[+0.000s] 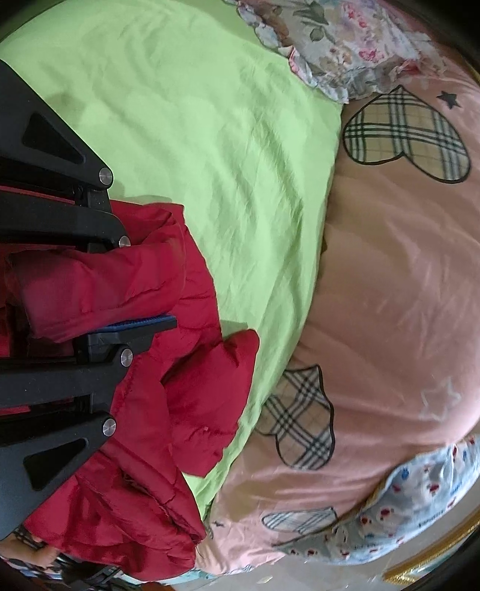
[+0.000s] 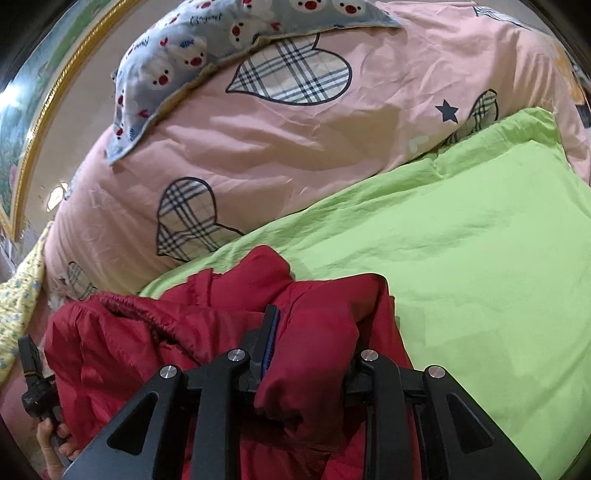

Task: Fold large clothes
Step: 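Fold the held hem over toward the collar with both grippers and release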

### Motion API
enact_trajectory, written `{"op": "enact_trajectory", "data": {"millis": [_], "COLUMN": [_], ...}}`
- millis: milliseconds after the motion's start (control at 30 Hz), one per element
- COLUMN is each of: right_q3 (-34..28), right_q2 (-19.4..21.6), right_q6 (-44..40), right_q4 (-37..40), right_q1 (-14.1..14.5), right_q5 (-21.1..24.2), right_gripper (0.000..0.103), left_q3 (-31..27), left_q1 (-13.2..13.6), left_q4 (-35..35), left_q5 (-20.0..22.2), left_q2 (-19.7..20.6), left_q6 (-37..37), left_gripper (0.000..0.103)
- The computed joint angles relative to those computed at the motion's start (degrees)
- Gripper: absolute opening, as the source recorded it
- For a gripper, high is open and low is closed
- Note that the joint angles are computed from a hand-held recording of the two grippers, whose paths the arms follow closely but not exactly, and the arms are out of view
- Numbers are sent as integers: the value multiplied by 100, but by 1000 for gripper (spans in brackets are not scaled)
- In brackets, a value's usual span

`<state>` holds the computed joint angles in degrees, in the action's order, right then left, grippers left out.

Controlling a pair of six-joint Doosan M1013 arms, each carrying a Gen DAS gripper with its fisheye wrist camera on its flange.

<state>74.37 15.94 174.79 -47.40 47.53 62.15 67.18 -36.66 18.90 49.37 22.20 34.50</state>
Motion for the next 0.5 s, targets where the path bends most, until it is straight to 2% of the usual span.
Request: {"op": "enact_trajectory", "data": {"millis": [300,500], "right_q3": [31,101], "right_q2": [191,288], "right_q6": [16,105], "right_q4": [134,200], "right_q1": [-312,-460], "right_q5": [-78,-157], "right_gripper": [26,26], "left_q3": [-437,-413], "left_q1": [183,214], "left_q4": [-203,-266], "left_q5": [59,-121], "left_q2": [521,537], "left_q6": [22,115], "left_gripper": [20,24]}}
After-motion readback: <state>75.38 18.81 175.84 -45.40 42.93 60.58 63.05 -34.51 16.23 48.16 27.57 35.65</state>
